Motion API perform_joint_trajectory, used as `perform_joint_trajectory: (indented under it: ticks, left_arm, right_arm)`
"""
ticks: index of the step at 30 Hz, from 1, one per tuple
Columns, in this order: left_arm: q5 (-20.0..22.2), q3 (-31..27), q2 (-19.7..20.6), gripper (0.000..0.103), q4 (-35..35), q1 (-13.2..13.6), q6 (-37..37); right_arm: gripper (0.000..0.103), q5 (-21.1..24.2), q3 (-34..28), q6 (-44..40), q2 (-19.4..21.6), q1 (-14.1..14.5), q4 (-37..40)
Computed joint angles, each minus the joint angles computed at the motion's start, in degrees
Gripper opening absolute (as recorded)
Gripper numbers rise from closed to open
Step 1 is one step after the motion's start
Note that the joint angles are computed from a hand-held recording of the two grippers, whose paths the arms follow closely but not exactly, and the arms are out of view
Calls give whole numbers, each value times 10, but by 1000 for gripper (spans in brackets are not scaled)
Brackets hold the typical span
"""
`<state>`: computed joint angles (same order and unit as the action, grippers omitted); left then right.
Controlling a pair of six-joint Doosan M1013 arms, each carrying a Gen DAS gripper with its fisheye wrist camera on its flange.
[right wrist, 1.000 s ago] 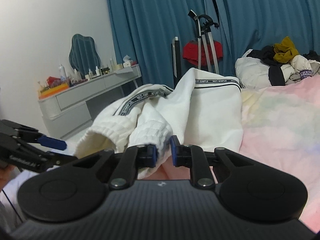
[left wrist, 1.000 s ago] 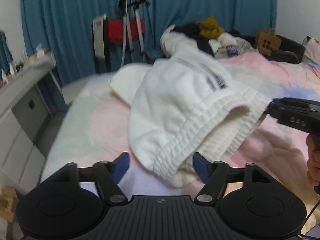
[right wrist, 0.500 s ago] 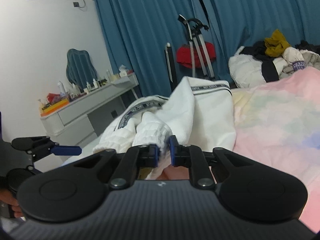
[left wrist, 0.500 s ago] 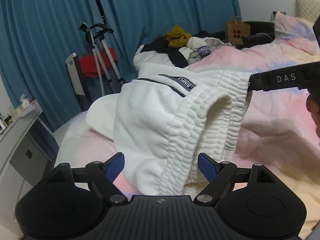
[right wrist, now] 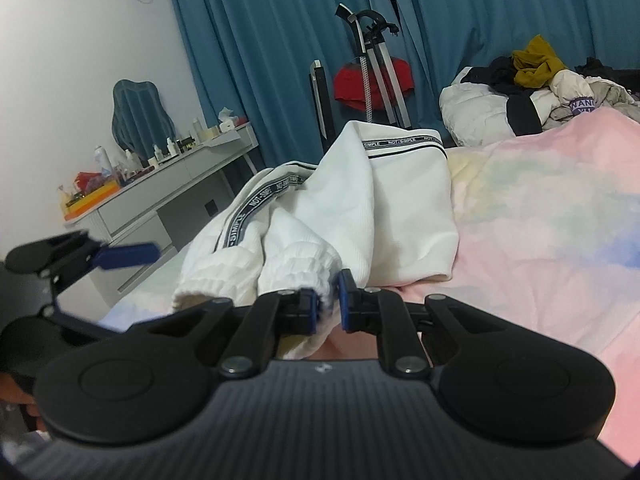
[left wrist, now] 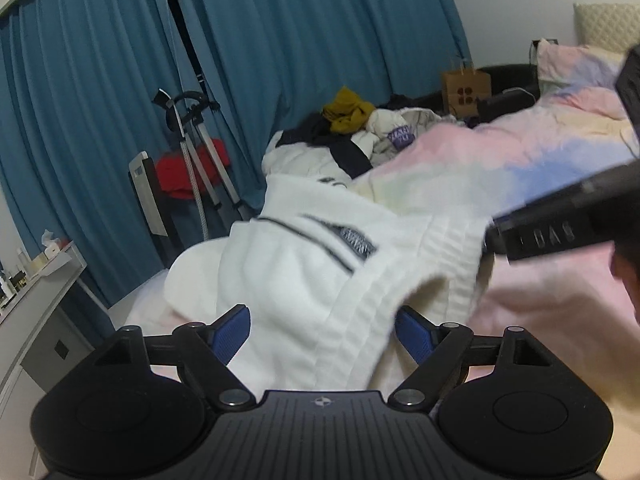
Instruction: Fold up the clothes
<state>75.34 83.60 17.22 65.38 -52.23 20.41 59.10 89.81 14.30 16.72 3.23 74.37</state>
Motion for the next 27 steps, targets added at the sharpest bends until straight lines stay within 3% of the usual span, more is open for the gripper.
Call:
perform_joint_trajectory:
  ticks: [4,6,7,10,13,20,23,27]
  left_arm:
    - [12,-21,21,66,13,9,-7]
    - [20,-31,27,50,10,14,-7]
    - [26,-36,29,27,5,17,-10]
    - [40,-40,24,13,6,23,-46]
    - [61,-36,8,12,20,27,-109]
    - [111,-16,-73,10,55,56,-253]
    - [116,-7,-109,9,67,75,-255]
    - [106,11,-146,9,58,107,-235]
  right_arm:
    - [14,3,-1,0,0,-3,2]
    - [14,5,-2,7,3,-5,0]
    - [14,6,-2,13,4,-5,-1]
    - [13,14,-2,28,6,-8,-2]
    - [10,31,-2,56,8,-14,-3]
    - [9,100,9,135,0,-26,1]
    - [9,145,20,139,-13,-19,14]
    - [10,197,29,119,-25,15,19]
